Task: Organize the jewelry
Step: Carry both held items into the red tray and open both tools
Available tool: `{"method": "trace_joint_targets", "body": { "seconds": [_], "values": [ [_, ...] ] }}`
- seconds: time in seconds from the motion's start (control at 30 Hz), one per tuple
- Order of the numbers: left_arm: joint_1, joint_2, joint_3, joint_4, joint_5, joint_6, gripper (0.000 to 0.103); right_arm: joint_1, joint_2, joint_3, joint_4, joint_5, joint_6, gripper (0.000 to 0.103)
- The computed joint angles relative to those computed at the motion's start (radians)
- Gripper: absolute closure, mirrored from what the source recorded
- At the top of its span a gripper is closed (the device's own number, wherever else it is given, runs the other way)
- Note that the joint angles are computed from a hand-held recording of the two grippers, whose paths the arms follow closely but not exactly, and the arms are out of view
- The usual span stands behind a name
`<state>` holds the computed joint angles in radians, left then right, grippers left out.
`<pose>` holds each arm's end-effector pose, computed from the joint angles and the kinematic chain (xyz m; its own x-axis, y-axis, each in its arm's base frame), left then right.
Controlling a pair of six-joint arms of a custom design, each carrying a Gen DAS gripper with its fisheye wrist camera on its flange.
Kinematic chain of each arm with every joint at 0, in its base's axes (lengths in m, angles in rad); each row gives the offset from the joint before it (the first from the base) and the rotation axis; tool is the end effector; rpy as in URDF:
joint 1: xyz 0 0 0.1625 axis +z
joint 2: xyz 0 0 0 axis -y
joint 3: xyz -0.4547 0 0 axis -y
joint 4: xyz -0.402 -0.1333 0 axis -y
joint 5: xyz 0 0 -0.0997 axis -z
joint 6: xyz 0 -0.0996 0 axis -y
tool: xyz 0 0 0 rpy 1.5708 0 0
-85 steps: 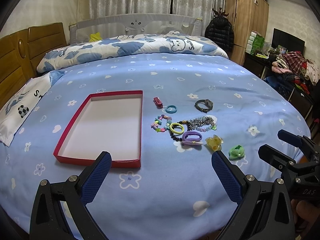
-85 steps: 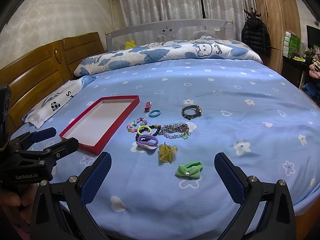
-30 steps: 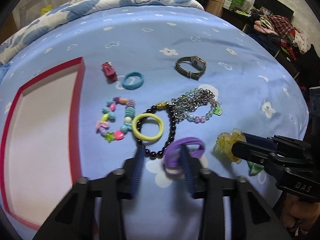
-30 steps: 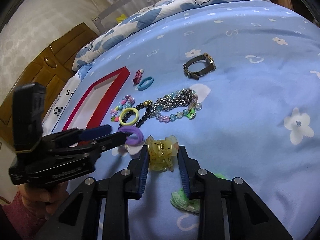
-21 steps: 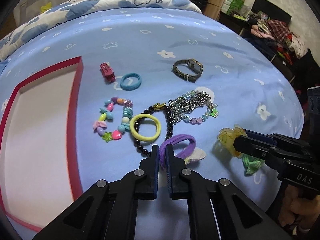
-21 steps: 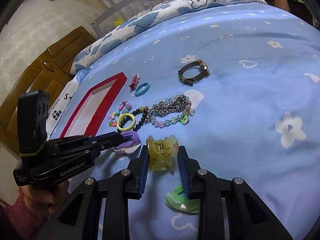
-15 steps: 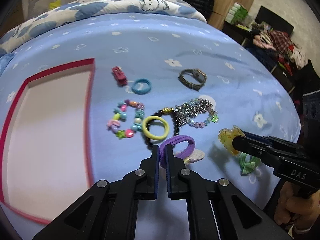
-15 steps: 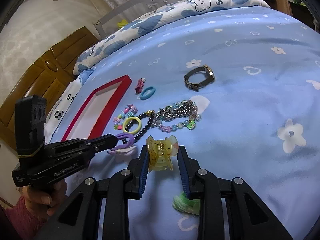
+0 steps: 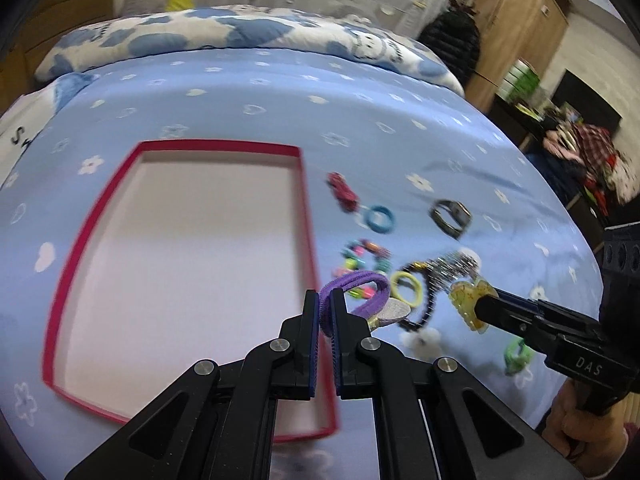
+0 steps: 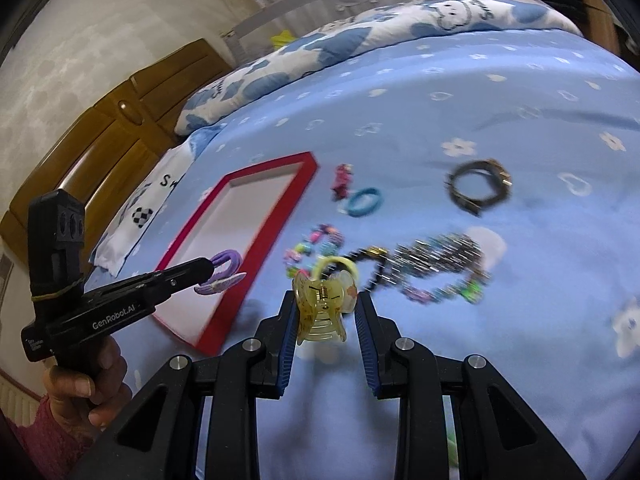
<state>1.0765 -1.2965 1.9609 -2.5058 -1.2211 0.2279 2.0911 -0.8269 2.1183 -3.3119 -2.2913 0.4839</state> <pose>-0.1186 -0.5730 0.2888 -0.7447 0.5473 -0.3820 0.6420 0.7439 -0.1858 0.3276 -0.4359 0.0866 -0.9117 0.2531 0.3237 -0.0266 0.7497 -0.6612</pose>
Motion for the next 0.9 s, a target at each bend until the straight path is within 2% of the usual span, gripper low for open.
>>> {"method": "trace_joint_targets", "body": {
  "seconds": [0.3,0.57,0.9],
  "values": [
    [0.041,0.027,-0.085,-0.014,0.06,-0.029,0.099,-0.033,0.098,-0.18,0.025,0.076,-0.15,0.075],
    [0.068,0.12,-0.171,-0.061,0.118,-0.044,0.099,-0.077,0.197,-0.362,0.08,0.128,-0.262,0.075],
    [0.097,0.265,-0.313,-0.03,0.185,-0.127,0.099,-0.133,0.279,-0.508,0.198,0.147,-0.287,0.075]
  ]
}}
